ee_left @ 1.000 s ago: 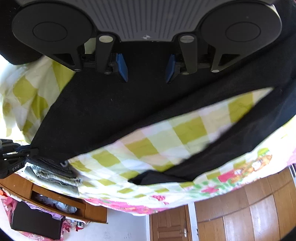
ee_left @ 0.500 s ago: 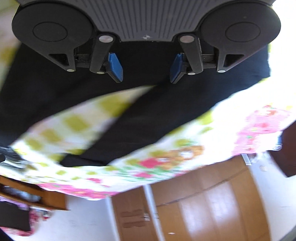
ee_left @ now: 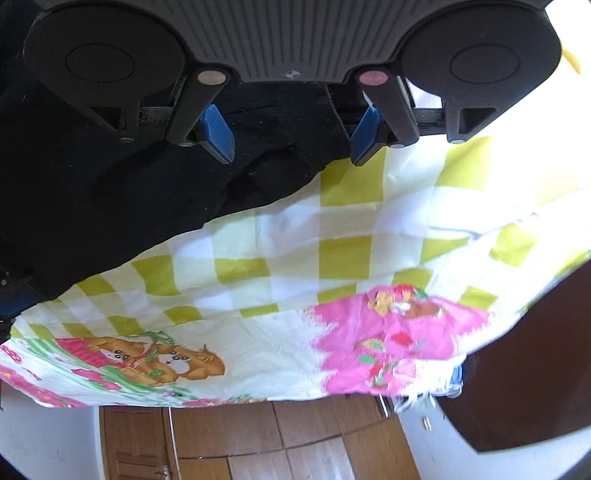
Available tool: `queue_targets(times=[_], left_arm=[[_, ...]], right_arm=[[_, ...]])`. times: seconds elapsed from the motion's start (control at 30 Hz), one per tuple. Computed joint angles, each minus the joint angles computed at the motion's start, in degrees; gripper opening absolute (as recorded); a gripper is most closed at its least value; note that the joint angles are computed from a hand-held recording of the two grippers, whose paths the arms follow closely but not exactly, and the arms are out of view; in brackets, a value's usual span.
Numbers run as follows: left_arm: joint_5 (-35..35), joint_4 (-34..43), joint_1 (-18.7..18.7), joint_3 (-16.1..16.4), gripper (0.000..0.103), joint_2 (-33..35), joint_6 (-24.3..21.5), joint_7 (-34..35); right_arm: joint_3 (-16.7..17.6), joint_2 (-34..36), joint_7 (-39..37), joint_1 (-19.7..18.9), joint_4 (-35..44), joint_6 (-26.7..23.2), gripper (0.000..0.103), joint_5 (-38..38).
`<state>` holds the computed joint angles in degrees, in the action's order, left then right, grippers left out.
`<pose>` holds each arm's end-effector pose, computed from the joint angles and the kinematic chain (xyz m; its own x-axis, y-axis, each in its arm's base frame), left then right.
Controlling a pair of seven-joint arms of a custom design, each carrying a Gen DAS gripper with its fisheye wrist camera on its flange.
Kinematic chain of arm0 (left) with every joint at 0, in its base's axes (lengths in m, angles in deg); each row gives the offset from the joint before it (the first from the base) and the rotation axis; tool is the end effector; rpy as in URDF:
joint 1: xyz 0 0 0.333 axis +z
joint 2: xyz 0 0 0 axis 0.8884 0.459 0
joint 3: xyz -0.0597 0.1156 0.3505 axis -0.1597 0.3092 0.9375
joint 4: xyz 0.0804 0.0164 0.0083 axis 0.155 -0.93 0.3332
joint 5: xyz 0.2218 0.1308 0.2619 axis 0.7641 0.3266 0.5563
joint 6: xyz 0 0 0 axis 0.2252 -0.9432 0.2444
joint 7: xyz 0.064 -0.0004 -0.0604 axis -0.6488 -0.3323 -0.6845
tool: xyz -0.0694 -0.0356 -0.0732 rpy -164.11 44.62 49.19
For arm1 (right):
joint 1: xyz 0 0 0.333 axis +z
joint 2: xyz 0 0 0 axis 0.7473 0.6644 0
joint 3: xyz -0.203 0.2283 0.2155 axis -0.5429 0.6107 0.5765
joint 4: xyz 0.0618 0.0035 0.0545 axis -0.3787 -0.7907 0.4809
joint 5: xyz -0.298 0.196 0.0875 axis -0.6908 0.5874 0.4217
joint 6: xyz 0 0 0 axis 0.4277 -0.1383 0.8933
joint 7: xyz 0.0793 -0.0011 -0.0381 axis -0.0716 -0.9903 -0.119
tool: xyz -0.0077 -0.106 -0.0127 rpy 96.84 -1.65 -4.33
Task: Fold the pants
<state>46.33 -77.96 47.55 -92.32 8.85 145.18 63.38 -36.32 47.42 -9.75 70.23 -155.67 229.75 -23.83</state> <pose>0.3646 -0.2916 0.4999 -0.2104 -0.9569 -0.2000 -0.6947 0.2903 -0.6581 0.4496 0.1189 0.4723 0.6875 -0.6736 0.2712 -0.4302 -0.6787 -0.5952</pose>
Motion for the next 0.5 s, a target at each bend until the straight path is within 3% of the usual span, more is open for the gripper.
queue_targets(times=[0.07, 0.17, 0.27, 0.33, 0.4, 0.5], left_arm=[[-4.0, 0.4, -0.5, 1.6, 0.082, 1.3, 0.2, 4.7], [-8.3, 1.6, -0.6, 2.8, 0.083, 3.7, 1.3, 8.9], [-13.1, 2.6, -1.1, 3.5, 0.082, 4.9, 0.3, 15.0], [-15.8, 2.6, -1.5, 3.8, 0.082, 4.6, -0.3, 19.5], [-17.1, 2.6, -1.3, 3.8, 0.079, 4.5, -0.5, 20.7], [-16.7, 3.5, -0.5, 3.3, 0.058, 5.0, -2.1, 18.8]], right_arm=[[0.6, 2.5, 0.6, -1.3, 2.7, -1.7, 0.041, -4.3], [2.3, 5.7, 10.4, -5.4, 7.0, -6.6, 0.042, -17.8], [2.6, 8.6, 17.7, -7.1, 10.5, -10.3, 0.042, -28.6], [2.9, 9.5, 15.2, -7.6, 11.7, -11.7, 0.043, -28.8], [2.6, 10.9, 16.2, -8.1, 14.8, -17.8, 0.043, -31.0], [2.6, 13.0, 17.0, -8.6, 18.2, -22.8, 0.043, -32.0]])
